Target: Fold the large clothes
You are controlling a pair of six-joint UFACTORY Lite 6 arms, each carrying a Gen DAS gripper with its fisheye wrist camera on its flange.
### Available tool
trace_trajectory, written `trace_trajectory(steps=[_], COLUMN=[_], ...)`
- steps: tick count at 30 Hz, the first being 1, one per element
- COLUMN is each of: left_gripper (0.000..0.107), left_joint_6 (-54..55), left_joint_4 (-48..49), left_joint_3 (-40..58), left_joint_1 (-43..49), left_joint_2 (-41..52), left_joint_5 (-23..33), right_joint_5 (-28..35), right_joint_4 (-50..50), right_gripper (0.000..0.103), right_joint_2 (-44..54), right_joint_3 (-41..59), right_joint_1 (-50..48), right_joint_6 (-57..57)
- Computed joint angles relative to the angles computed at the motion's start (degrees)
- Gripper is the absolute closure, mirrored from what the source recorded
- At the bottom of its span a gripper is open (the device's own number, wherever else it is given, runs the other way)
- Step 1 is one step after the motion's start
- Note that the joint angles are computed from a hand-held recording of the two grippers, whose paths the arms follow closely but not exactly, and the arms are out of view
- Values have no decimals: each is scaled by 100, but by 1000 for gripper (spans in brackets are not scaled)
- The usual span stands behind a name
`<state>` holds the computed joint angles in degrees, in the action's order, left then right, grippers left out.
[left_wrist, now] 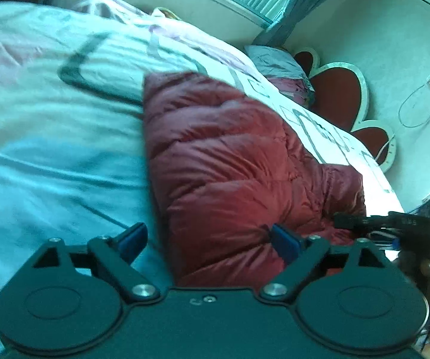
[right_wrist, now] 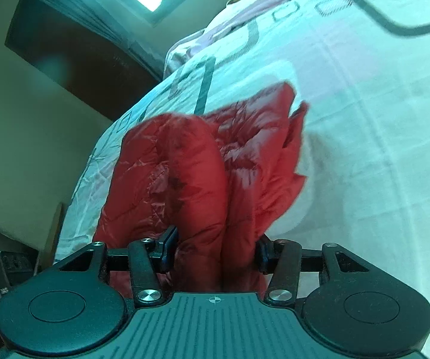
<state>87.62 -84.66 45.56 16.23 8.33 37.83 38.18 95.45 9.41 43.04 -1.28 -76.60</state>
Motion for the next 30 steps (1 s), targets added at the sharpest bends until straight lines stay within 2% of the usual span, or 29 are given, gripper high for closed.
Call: trace_trajectory(steps=[5,7,8,10,11,14,16,21,25,28,30], left_gripper=[27,35,43,53,56,56,56,56,56,56,56], left_joint_6=[32,-41,-109,-181,-145,-237,-713,-2393,-2893,-2836,-2895], left_joint_4=[109,63,57,75,21,43,429,2007,2505,2632,2921], left_joint_3=[53,381,558,976,1158,1940,2620,4257,4826,4851,4807], left_joint_1=[539,459,302,-106,-362,-1035,-1298,-1731,-1807,-1886,-1997], left_joint_2=[-466,-330,-256,10,114,681,1220,2630,3267,3422,3432], left_joint_5=[188,269,225,84,-75,-636,-773,-978,-956,-1063,-1248], right_joint_5=[1,-140,-348,-771,-1006,-1437,-1551,-1622,-1777,-1818,-1771], right_joint_4=[-1211,-1361,-1517,-1899,-2094,-2381,-2514,-3424,-3969,-3422,-2449], right_gripper=[53,63,74,78,85,87,87,87,87,87,88], right_joint_2=[-900,-971,-892,-606,-388,304,790,2110,2780,3007,3064], right_joint_3=[91,429,713,1226,1509,2312,2766,3987,4355,4228,4012], right_joint_1=[-489,-281,-54,388,641,1113,1249,1510,1602,1502,1376], right_joint_6=[630,712,794,1081,1262,1554,1790,2736,3329,2879,2025])
